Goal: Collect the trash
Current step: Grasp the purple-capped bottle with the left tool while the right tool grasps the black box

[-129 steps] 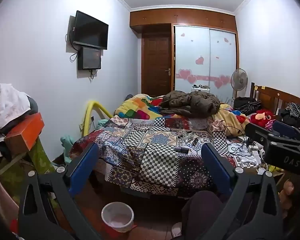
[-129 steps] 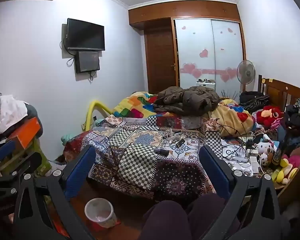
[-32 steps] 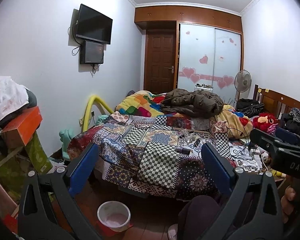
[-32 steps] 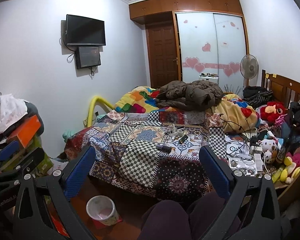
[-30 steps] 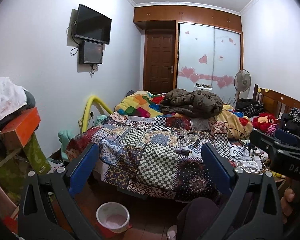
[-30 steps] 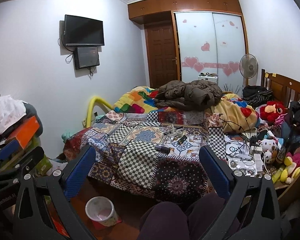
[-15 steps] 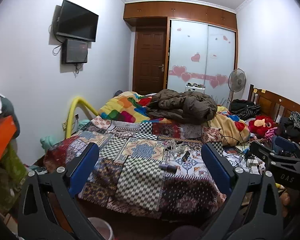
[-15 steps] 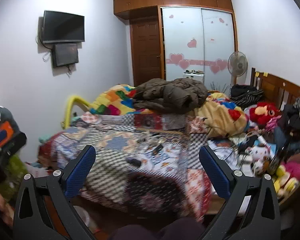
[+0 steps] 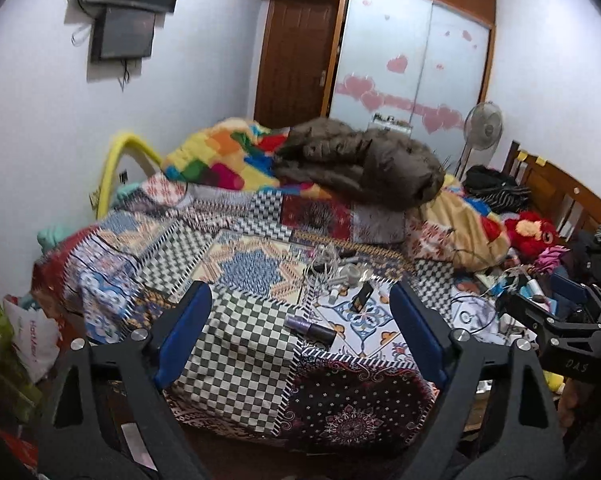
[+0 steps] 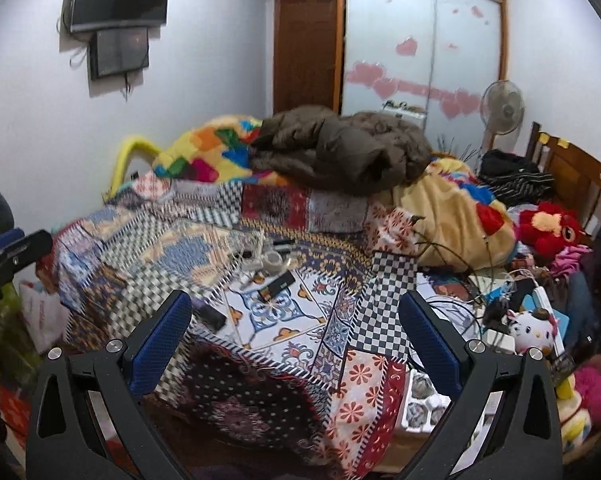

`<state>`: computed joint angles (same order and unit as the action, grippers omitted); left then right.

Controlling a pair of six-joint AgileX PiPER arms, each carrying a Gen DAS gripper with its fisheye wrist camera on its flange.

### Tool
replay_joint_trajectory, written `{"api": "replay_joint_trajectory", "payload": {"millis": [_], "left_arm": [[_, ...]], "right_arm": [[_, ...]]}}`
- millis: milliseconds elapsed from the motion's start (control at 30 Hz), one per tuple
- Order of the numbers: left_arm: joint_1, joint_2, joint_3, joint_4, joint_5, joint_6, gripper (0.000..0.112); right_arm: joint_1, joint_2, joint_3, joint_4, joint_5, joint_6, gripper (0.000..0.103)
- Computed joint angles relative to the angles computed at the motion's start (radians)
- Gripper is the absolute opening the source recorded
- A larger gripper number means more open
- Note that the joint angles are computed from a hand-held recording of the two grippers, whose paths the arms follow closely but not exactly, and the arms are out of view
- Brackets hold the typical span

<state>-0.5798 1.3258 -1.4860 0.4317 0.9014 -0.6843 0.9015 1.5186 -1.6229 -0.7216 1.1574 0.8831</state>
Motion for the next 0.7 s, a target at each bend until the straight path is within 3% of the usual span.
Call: {"api": "replay_joint_trajectory", "payload": {"millis": [67,200,333,433,467,700], "left_arm": [[0.033,0.058,-0.009,-0.034,-0.029,0.018,0.09],[0.082,0.203,-0.084,-0.117,-0.007,0.04,0.09],[0.116,0.352,-0.168,-0.181,0.02,0.073,0.09],[0.127,0.438,-0.213,-0.201,0.036,0.077,0.084],[0.134,0.464,-0.225,-0.216,0.036,0.086,0.083],[0.153,0.628,-0.309,-0.275,0.04,0.087,0.078]], "right_arm": [[-0.068,0.03,0.005,0.051,-0.052,-0.055,0.103],[-0.164,0.106,-0.007,0.142,-0.129,-0.181,0.095],[-0.251,0.196,-0.057,0.269,-0.178,-0.319,0.081],[-0.335,0.28,-0.113,0.447,-0.218,-0.45,0.064],[-0.359,0.303,-0.121,0.5,-0.237,-0.498,0.063],[-0.467,0.486,-0.267,0.702,-0.204,-0.611,0.054]]}}
